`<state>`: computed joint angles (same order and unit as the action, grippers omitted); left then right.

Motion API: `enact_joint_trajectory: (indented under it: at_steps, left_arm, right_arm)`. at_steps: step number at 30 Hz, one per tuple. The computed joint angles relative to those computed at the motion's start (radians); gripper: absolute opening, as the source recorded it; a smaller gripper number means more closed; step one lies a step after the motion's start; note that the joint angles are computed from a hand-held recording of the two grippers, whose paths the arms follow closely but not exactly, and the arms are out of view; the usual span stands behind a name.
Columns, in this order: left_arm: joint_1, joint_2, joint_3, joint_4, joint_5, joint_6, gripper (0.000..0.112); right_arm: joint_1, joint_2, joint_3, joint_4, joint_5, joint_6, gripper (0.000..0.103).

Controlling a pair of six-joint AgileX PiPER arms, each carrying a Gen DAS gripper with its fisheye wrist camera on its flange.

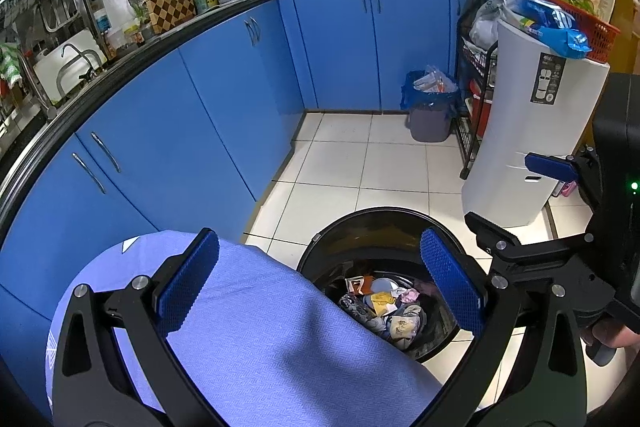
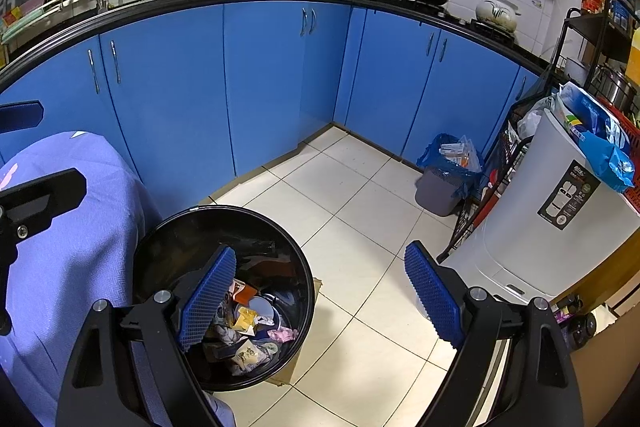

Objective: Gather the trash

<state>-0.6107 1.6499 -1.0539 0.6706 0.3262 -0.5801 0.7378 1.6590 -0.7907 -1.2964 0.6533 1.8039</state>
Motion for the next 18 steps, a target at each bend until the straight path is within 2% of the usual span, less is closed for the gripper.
enact_joint_trajectory:
  at_steps: [10,18]
  left_arm:
    - [-0.005,-0.006,0.005,0.032,0.002,-0.033,0.099]
    - [-0.001,-0.012,0.003,-0.016,0.005,0.012,0.099]
  right_arm:
    - [0.007,-0.003,-0.008,0.013,0.01,-0.014,0.084]
    - [0.011,-0.007,-0.018,0.028,0.017,-0.03,0.084]
